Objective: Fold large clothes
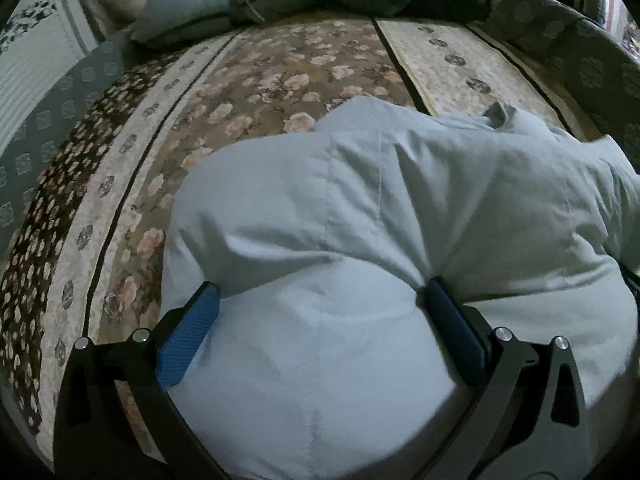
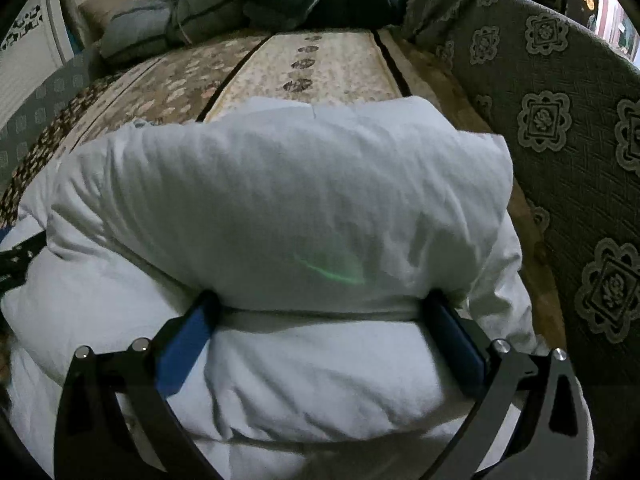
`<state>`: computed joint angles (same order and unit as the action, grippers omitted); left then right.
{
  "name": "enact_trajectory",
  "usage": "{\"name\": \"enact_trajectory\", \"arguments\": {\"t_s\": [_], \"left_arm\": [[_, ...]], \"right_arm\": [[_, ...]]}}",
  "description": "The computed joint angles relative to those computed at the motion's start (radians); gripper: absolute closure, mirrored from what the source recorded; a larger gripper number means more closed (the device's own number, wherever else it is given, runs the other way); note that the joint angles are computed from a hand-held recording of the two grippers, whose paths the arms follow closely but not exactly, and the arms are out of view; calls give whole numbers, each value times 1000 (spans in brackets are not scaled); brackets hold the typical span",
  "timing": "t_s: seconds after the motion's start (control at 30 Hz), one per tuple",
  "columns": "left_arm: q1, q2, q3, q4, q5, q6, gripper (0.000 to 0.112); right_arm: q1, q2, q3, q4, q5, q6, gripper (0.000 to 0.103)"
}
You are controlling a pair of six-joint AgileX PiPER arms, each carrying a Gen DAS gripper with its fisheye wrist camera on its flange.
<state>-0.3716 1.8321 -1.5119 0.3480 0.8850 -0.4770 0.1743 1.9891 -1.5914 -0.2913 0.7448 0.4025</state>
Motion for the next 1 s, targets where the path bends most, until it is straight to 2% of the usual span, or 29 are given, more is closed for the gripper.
{"name": "enact_trajectory", "arguments": {"t_s": [0.07, 0.1, 0.17, 0.23, 0.3, 0.4, 0.47, 0.57, 0.63, 0.73, 0.9, 1.0], "left_arm": [[20, -46, 32, -30, -20, 52, 12], [21, -78, 52, 5, -32, 35, 12], [29, -153, 99, 86, -56, -19, 12], [67, -202, 117, 47, -63, 19, 12], [116, -246, 136, -24, -31, 104, 12], [157, -337, 206, -18, 12, 149, 12], [195, -394, 250, -51, 34, 244, 12], [216, -537, 358, -24, 19, 345, 12], [261, -646, 419, -91, 16, 443, 12], [338, -754, 502, -212, 64, 569, 12], [360, -910, 661, -217, 132, 706, 12], [481, -947, 671, -329, 208, 749, 12]], "right_arm": [[6, -34, 41, -20, -13, 18, 2], [10, -46, 54, -27, -15, 26, 2], [21, -76, 75, -34, 5, 32, 2], [25, -115, 86, -10, 45, 7, 2], [10, -167, 108, 44, 75, -41, 2], [-16, -250, 154, 94, 138, -114, 2], [-24, -320, 215, 61, 166, -117, 2], [-42, -442, 324, 7, 205, -84, 2], [-95, -557, 421, 61, 205, -112, 2], [-172, -692, 520, 114, 231, -191, 2], [-375, -890, 615, 244, 326, -405, 2], [-515, -958, 648, 326, 388, -536, 2]]}}
